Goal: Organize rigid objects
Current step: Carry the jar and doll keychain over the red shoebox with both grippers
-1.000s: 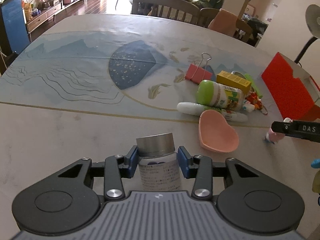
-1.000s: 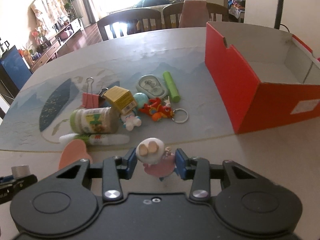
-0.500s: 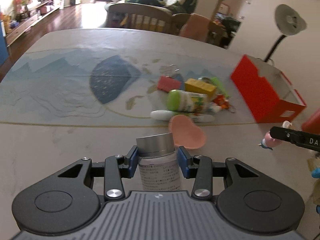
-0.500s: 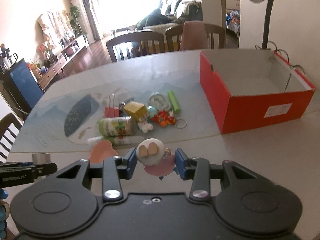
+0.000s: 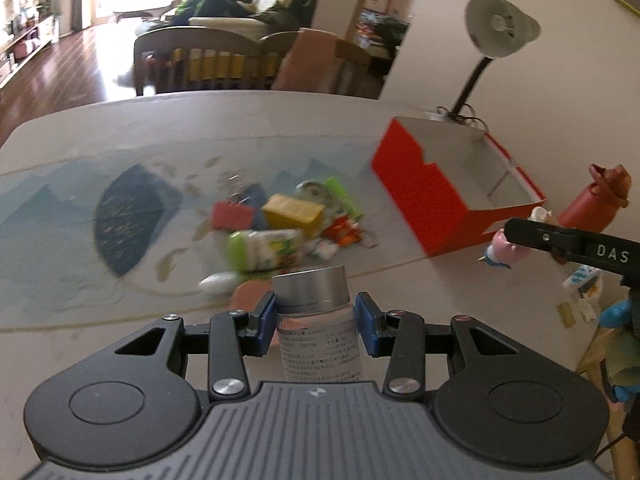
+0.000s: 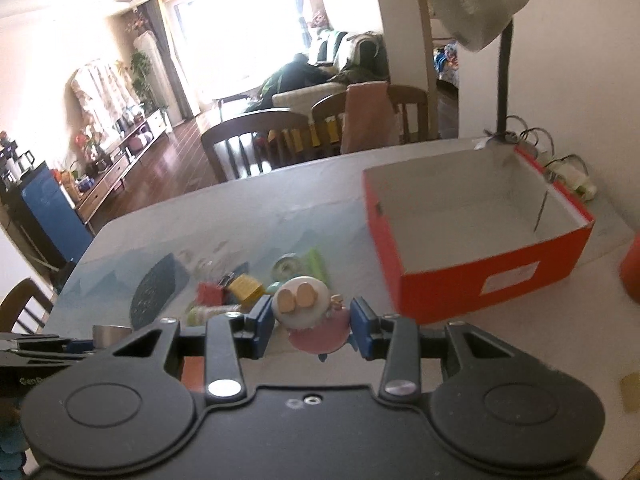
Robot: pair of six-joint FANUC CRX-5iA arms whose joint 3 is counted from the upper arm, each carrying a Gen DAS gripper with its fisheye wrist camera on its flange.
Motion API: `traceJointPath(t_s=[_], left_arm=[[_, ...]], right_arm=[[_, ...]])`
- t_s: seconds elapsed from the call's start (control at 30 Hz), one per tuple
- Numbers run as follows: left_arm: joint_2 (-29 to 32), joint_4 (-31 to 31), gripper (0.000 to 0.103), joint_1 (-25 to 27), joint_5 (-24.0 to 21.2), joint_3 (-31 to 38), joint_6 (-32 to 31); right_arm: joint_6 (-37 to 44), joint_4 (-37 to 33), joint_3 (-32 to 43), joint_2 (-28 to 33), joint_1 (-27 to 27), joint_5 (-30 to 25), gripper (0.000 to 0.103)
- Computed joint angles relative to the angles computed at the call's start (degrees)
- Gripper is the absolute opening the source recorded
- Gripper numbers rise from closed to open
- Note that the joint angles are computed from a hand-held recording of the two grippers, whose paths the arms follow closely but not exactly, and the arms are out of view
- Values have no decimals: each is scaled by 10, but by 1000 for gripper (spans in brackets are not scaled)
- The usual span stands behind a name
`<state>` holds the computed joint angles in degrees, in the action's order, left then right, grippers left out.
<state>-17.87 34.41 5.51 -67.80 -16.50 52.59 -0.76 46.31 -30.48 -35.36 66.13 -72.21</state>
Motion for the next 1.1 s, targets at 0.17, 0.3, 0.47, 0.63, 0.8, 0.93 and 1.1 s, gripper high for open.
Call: traceJointPath(t_s=[0.17, 0.3, 0.47, 0.63, 0.8, 0.93, 1.1], left_arm=[[46, -19, 42, -74, 23, 56, 51], [83, -41, 41, -135, 45, 107, 90], [144, -79, 42, -203, 63, 184, 148], [213, -128, 41, -263, 67, 268, 213], [288, -164, 41, -306, 52, 354, 271], [352, -188, 42, -333, 35, 429, 306], [432, -223, 42, -361, 2, 527, 347]], right_arm=[[60, -19, -7, -23, -77, 39, 40], [135, -58, -6, -30, -165, 90, 40], [235, -120, -4, -18, -276, 157, 40], [354, -203, 7, 7, -378, 214, 40], [463, -286, 24, 37, -458, 247, 40], [533, -327, 33, 59, -494, 261, 40], [584, -353, 33, 75, -513, 272, 40]])
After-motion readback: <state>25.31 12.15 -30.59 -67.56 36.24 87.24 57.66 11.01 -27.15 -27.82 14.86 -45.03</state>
